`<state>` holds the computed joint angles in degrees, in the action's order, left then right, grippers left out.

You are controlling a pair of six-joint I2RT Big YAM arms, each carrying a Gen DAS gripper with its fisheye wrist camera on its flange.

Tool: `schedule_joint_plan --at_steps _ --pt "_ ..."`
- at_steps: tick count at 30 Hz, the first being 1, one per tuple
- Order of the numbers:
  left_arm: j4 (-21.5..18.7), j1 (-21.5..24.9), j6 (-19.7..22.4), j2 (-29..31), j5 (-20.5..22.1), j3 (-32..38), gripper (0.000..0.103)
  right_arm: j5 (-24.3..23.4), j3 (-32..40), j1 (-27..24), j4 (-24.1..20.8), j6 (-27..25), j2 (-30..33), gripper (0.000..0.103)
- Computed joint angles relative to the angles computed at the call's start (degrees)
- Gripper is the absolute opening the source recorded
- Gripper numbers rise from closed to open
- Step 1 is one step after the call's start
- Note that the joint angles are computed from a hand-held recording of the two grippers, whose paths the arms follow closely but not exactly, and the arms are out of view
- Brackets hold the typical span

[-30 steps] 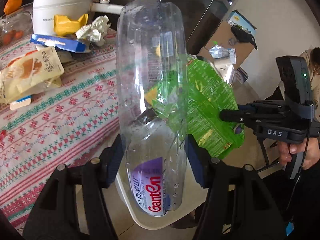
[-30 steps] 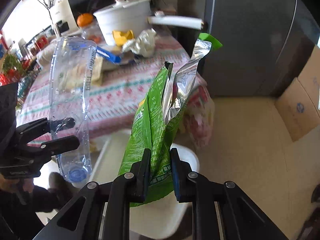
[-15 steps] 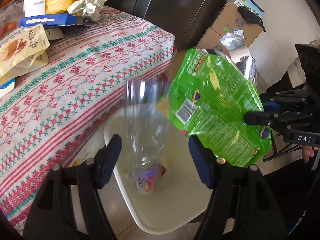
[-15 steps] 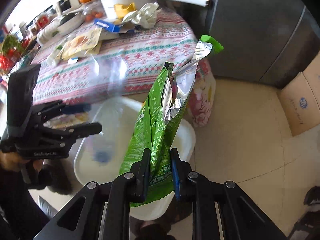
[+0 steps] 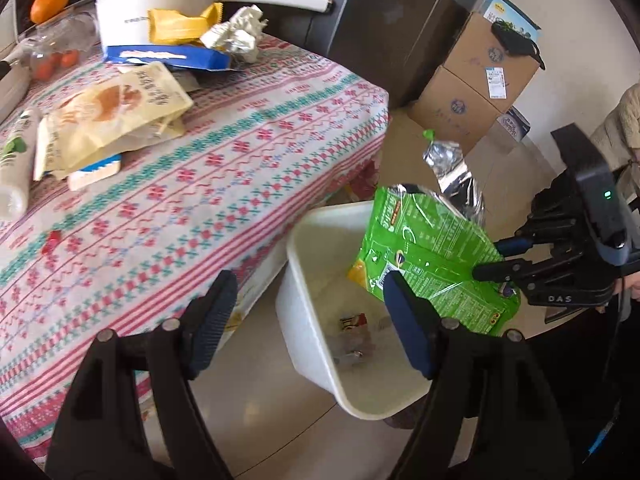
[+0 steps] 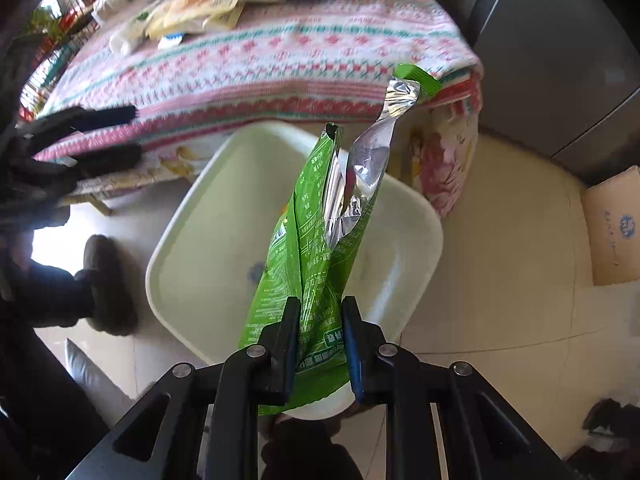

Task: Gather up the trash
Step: 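Open the left tool to drop the bottle while the right tool drops the bag, then reach the left tool to the white lime-print bottle and grasp it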

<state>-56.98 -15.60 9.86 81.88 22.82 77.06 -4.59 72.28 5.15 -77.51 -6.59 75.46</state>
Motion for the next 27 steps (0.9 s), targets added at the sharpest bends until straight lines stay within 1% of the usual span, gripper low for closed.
schedule_joint_plan --at_steps 2,5,7,8,13,17,20,24,25,27 --pt "0.31 0.77 0.36 -0.50 -0.82 -0.03 0.079 0.40 0.29 0.34 -0.56 0.07 0.79 0.023" --pt "0.57 1.85 0.54 -1.17 -1.85 0.05 0.082 0.38 1.13 0.91 -1.41 0.82 2.23 0.041" --pt "0.51 2.70 0.21 -1.18 -2.13 0.23 0.084 1.11 2.05 1.46 -1.69 1.90 3.01 0.062" --pt "0.21 3.23 -0.04 -1.10 -2.21 0.50 0.086 1.22 2.47 1.74 -1.49 2.32 3.11 0.064" --pt "-0.51 5.54 -0.69 -1.11 -3.85 1.30 0.089 0.74 4.52 3.68 -0.43 3.79 4.16 0.070" --pt "-1.09 7.63 -0.76 -0.97 -5.16 2.32 0.090 1.82 6.90 5.68 -0.67 5.27 5.89 0.070" --pt "-2.23 9.64 0.27 -0.39 -5.69 3.97 0.090 1.90 9.21 6.56 -0.52 6.47 7.20 0.070" --pt "-5.11 12.78 3.16 2.32 -8.69 8.87 0.090 1.63 13.04 7.09 0.33 8.50 9.10 0.072" --pt "-5.78 13.47 3.05 3.43 -9.75 10.47 0.090 1.54 14.32 7.33 0.63 9.11 9.72 0.073" --pt "-7.92 15.25 1.01 6.62 -10.80 14.91 0.090 1.00 16.66 7.63 1.07 10.13 11.03 0.073"
